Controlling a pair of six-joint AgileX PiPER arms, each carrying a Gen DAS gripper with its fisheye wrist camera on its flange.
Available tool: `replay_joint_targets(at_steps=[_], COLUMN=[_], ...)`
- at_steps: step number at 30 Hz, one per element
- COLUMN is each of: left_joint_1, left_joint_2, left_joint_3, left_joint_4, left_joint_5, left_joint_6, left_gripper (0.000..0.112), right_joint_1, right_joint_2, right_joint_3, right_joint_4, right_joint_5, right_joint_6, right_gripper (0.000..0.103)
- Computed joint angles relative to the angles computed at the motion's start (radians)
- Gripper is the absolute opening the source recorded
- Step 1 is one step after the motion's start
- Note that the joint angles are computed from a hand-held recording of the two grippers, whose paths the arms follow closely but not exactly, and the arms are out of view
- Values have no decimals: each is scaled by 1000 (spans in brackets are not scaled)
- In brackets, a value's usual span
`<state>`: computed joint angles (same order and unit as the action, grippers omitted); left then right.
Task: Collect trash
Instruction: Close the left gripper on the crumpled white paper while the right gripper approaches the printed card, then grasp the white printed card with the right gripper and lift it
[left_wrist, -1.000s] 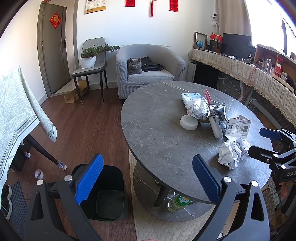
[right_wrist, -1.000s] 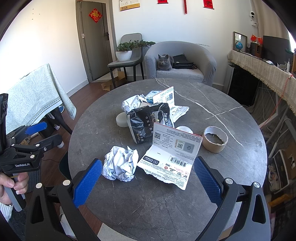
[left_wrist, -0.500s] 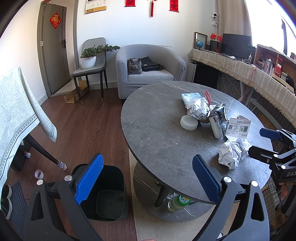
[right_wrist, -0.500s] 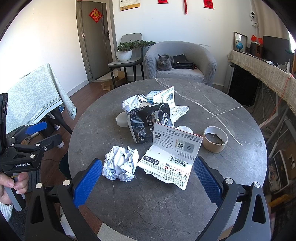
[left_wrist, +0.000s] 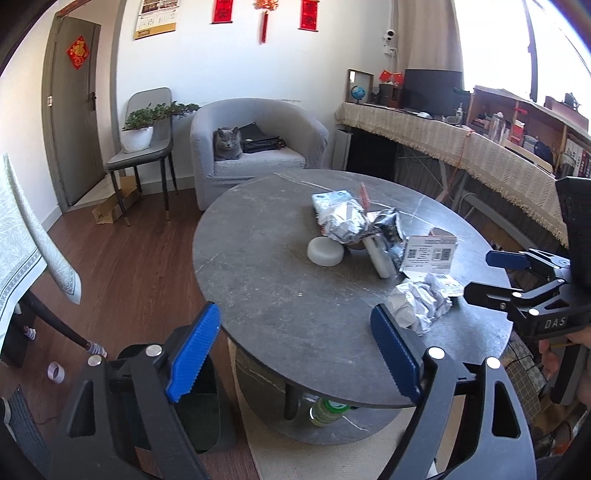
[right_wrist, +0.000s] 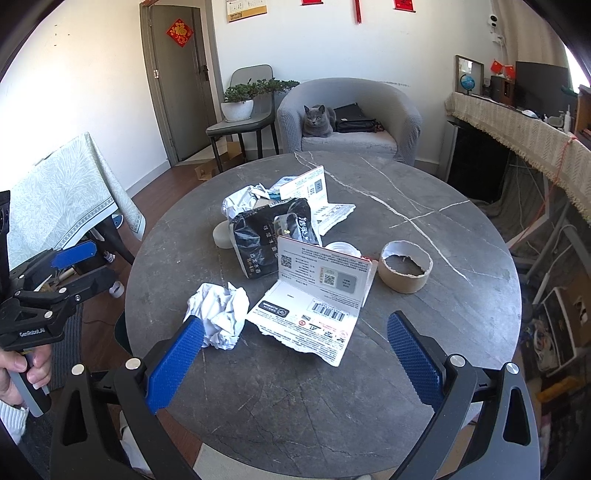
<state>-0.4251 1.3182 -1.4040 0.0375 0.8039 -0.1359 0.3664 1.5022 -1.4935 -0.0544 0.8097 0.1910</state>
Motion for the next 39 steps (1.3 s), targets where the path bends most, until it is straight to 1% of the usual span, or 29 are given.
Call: replay_joint_targets(at_steps=[3, 4, 6, 8, 11, 16, 22, 29, 30, 32, 34, 36, 38, 39], left_joint_1=[3, -1, -14, -33, -34, -96, -137, -126, -123, -124, -99, -79, -77, -74], left_joint_2=[17, 26, 45, 59, 98, 136, 187, 252, 260, 261, 266, 269, 265, 261], left_joint_3=[-8, -11, -20, -21, -37, -53, -80, -130, -134, -129, -138, -144, -143, -140], left_joint_4=[-127, -152, -188, -216, -301, -261, -170, -205, -212, -211, -286, -342, -352, -357], left_joint_5=[6, 7, 12, 11, 29, 15, -1, -11, -7, -18, -7, 5, 10, 13], left_joint_6=[114, 137, 169, 188, 248, 236, 158, 193, 199, 208, 267, 309, 324, 331], left_gripper=[74, 70, 66, 65, 66, 70, 70, 70, 66, 56, 55, 54, 54, 54], right_joint_1=[-36, -46, -68, -92, -123, -169, -196, -245, -250, -252, -249, -243, -241, -239], right_joint_2=[-19, -24, -34, -44, -53, -72, -72, -50, -41, -29, -20, -7, 2, 6], right_joint_3=[23, 30, 47, 67, 91, 122, 131, 112, 102, 87, 75, 56, 47, 41], right_joint_4=[50, 63, 104, 155, 212, 290, 340, 403, 412, 419, 423, 411, 409, 406], right_joint_5=[4, 6, 8, 7, 7, 9, 19, 35, 38, 38, 31, 28, 22, 19], right_joint_6=[-43, -54, -87, -128, -177, -249, -313, -381, -390, -400, -405, -399, -401, -398], right_gripper=[100, 100, 100, 100, 100, 100, 100, 100, 100, 100, 99, 93, 84, 83])
